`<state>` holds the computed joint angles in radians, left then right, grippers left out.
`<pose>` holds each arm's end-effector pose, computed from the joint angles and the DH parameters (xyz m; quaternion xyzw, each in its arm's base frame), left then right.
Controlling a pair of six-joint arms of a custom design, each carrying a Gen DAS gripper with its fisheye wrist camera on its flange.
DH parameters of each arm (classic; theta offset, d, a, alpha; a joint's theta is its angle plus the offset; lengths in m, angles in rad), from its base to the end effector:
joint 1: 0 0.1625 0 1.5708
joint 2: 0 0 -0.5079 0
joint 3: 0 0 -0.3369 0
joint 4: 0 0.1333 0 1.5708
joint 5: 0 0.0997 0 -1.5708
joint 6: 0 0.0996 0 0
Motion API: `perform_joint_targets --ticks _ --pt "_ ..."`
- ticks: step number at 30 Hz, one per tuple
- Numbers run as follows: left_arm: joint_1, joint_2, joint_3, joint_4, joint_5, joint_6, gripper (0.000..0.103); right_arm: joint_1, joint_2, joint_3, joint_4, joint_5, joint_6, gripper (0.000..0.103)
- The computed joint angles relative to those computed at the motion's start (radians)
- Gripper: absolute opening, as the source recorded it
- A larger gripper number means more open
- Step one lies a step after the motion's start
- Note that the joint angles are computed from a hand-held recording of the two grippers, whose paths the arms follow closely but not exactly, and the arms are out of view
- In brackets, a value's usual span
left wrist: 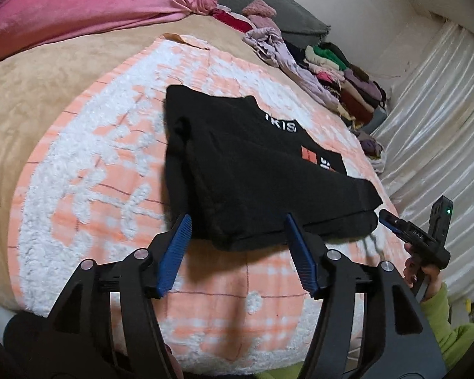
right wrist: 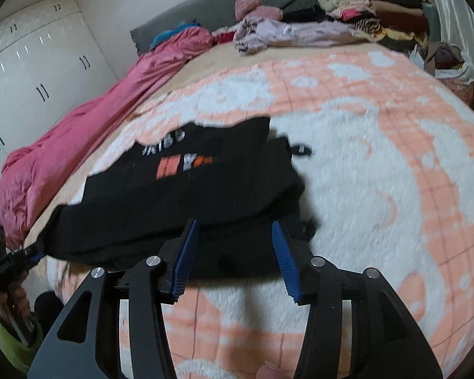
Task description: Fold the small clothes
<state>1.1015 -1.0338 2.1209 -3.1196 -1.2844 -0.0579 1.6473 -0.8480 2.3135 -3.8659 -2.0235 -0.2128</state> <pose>-0.1040 -0.5621 0.2595 0.1648 0.9499 -0.2548 0.0751 0.1281 -0.4964 0.2214 0.0391 -0.8956 0.3778 0.2317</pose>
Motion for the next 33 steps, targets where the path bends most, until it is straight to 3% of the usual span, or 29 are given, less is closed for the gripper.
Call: perform_joint_targets --ticks 8,10,12,13,15,22,26,33 --pt "-0.018 0.046 -0.028 -0.021 0.038 -0.012 0.052 -0.042 0.001 -0.05 0.014 0.024 0.042 0.047" --pt "-0.021 0.056 -0.044 -0.011 0.053 -0.016 0.036 -0.05 0.001 -0.069 0.027 0.025 0.049 0.047" --pt "-0.026 0.069 -0.066 0.015 0.084 -0.028 0.012 -0.055 -0.001 -0.096 0.067 0.025 0.041 0.034" --pt "-0.025 0.073 -0.075 0.023 0.092 -0.034 0.009 -0.056 -0.004 -0.107 0.092 0.028 0.036 0.016" --pt "-0.018 0.075 -0.09 0.039 0.088 -0.042 0.002 -0.058 -0.011 -0.118 0.116 0.049 0.036 0.012" --pt "0.028 0.083 -0.189 0.067 -0.003 -0.097 0.002 -0.054 -0.027 -0.209 0.187 0.134 0.03 0.011" --pt "0.073 0.107 -0.285 0.107 -0.074 -0.171 0.002 -0.058 -0.01 -0.314 0.278 0.134 0.064 0.011" --pt "0.083 0.156 -0.383 0.084 0.003 -0.222 0.026 -0.075 0.046 -0.464 0.371 0.08 0.133 0.015"
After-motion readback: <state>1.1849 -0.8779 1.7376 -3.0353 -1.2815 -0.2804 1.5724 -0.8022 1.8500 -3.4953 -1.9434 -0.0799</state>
